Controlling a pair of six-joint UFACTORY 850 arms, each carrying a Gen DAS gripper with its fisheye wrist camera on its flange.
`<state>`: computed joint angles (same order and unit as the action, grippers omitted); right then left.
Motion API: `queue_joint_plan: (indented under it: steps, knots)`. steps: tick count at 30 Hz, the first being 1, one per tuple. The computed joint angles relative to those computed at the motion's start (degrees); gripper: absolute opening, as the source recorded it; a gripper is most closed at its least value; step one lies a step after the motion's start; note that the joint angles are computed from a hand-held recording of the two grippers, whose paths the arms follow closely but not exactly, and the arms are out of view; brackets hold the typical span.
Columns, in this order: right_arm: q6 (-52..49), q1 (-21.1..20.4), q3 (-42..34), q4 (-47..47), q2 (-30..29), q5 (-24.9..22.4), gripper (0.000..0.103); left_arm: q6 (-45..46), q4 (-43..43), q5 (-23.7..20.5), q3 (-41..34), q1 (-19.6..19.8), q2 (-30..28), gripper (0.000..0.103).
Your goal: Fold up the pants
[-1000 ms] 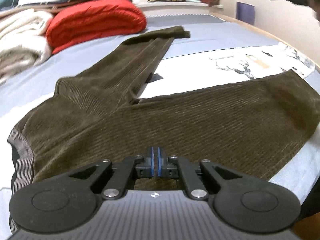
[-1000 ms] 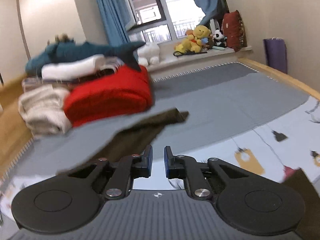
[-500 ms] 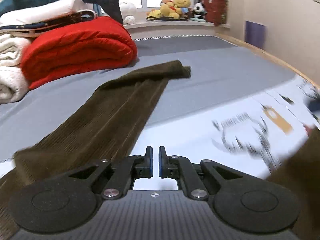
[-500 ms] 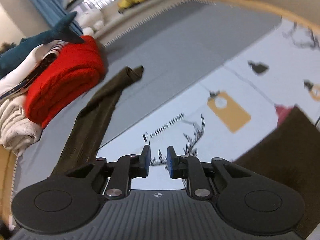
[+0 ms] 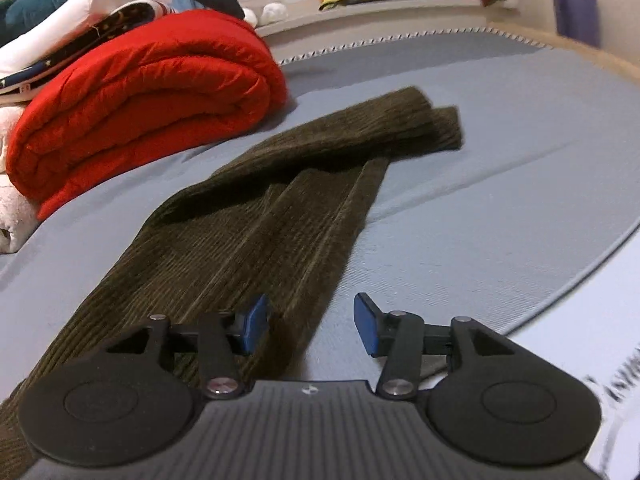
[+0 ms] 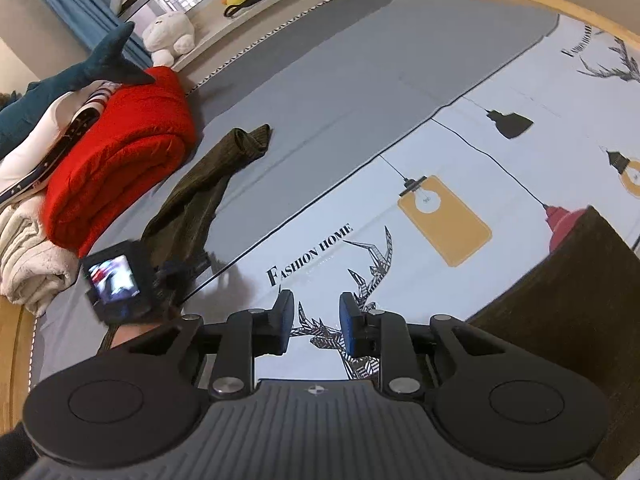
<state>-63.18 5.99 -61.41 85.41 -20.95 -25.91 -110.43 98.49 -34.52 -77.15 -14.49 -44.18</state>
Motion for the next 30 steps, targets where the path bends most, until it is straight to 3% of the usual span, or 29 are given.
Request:
queue_joint_plan:
  steps: [2, 3, 4, 8, 14, 17, 19, 22, 23, 25, 30]
  knots:
    - [-0.08, -0.15, -0.38, -0.29, -0.43, 0.03, 0.026, 3.14, -1.74, -1.87, -2.15, 0.13, -1.72, 0.043]
    - [0.37, -0.2, -0.6, -0.59, -0.66, 0.36, 0.026, 5.01, -2.92, -1.74, -2.83, 0.36, -2.13, 0.018]
    - [1.11, -0.27, -0.81, -1.2, -0.88, 0.53, 0.026, 6.51, -3.95, -0.03, -3.0, 0.82, -1.97, 0.01]
    - [1.5, -0.61, -0.95, -0.75, -0.87, 1.16, 0.026, -0.66, 5.41, 2.11, 2.84, 0.13, 2.89, 0.007]
    - [-0.64, -1.0, 0.06, 1.69, 0.26, 1.85, 0.026, -22.21, 29.18, 7.49, 22.44, -3.6, 18.43, 0.007]
    - [-0.71, -1.32, 1.02, 2.57, 1.04, 2.38, 0.026, -28.99, 39.76, 11.12, 32.15, -5.94, 25.81, 0.007]
    - [-0.85, -1.59, 1.76, 3.58, 1.65, 2.71, 0.026, -27.17, 41.36, 14.85, 36.53, -7.28, 28.99, 0.008]
    - [-1.14, -2.35, 2.89, 5.76, 2.62, 3.74, 0.026, -20.9, 37.8, 17.84, 38.8, -8.55, 31.33, 0.016]
    - [-1.03, -2.63, 3.27, 6.68, 2.97, 4.24, 0.026, -23.32, 39.8, 18.31, 39.05, -8.72, 32.57, 0.018]
    - [-1.52, -3.27, 4.19, 10.01, 3.75, 5.7, 0.026, -31.69, 46.08, 17.35, 38.36, -8.99, 33.78, 0.034]
    - [-2.57, -4.74, 5.2, 16.49, 4.46, 9.35, 0.026, -38.9, 45.33, 15.51, 29.41, -10.99, 28.45, 0.041]
